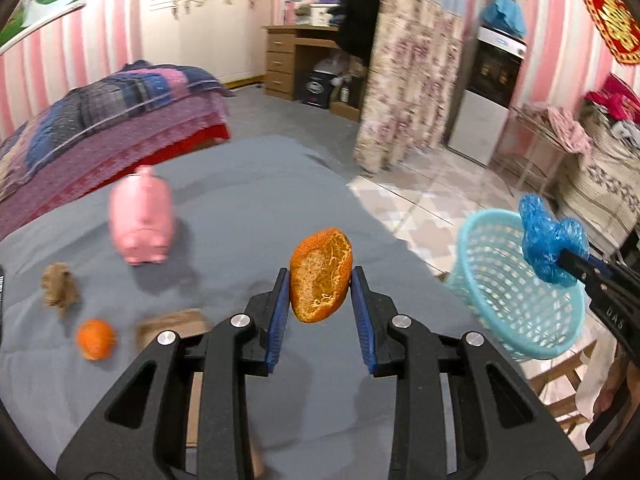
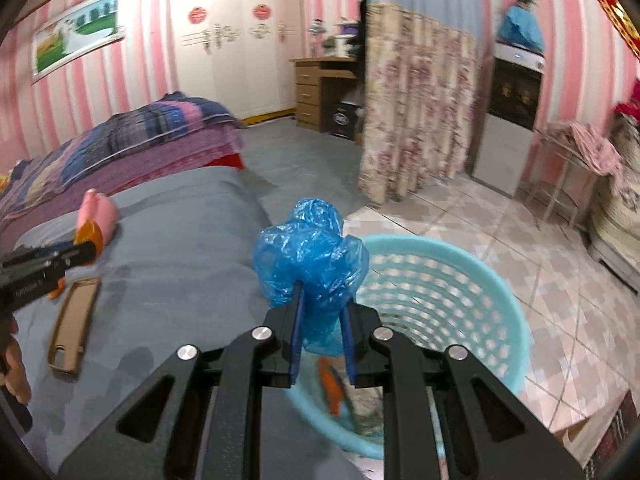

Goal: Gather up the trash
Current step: 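Carry the orange peel and blue plastic bag over the blue basket with both tools, then open both tools to drop the peel and plastic bag into the basket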

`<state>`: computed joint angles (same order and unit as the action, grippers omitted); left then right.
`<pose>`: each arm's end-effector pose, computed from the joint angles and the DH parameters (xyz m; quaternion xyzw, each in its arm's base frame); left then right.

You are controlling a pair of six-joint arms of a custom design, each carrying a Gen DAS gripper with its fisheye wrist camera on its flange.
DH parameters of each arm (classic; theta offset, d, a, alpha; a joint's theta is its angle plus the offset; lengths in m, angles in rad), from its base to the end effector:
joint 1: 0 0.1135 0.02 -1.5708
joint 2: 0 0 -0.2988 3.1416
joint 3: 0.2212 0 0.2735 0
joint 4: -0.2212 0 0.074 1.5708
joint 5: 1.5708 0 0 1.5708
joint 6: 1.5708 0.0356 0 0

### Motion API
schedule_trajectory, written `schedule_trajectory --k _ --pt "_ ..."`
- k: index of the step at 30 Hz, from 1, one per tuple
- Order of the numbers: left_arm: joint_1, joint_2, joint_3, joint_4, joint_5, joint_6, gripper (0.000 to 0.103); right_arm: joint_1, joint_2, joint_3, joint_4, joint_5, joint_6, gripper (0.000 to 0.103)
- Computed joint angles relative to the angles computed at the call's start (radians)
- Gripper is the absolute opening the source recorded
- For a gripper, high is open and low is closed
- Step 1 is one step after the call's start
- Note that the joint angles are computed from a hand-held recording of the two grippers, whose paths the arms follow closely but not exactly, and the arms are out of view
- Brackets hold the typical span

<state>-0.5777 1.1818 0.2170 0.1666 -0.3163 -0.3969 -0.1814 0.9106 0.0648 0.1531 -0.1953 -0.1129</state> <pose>0.1596 -0.0908 0.1276 0.0235 0.9164 -0.0453 0.3971 0.1413 -0.0189 0.1200 -0.0106 0.9017 0.0253 0.4314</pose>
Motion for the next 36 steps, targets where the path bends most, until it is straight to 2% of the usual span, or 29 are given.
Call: schedule_trajectory --k 6,9,16,22,28,32,35,36 --pt "-0.215 0.182 0.062 0.122 -0.102 -0.060 0.030 -0.350 0.163 0.018 0.067 -0.210 -0.172 0.017" --pt "-0.288 0.264 0.099 0.159 -0.127 -0.086 0.030 -0.439 0.253 0.027 0.129 -0.258 -0.209 0.017" --pt "-0.367 0.443 0.171 0.255 -0.127 -0.105 0.030 -0.585 0.435 0.046 0.254 -0.345 -0.252 0.017" --pt "-0.412 0.574 0.232 0.335 -0.111 -0.107 0.030 -0.625 0.568 0.053 0.368 -0.353 -0.262 0.017" --pt "-0.440 0.679 0.312 0.345 -0.105 -0.105 0.030 -0.694 0.680 0.067 0.429 -0.387 -0.291 0.017" --pt "-0.445 0.712 0.342 0.341 -0.113 -0.105 0.038 -0.689 0.712 0.062 0.461 -0.377 -0.296 0.017" --pt "-0.430 0.709 0.337 0.339 -0.119 -0.110 0.057 -0.670 0.719 0.058 0.478 -0.367 -0.288 0.017" --pt "-0.422 0.701 0.328 0.345 -0.120 -0.114 0.059 -0.654 0.721 0.053 0.489 -0.361 -0.282 0.017"
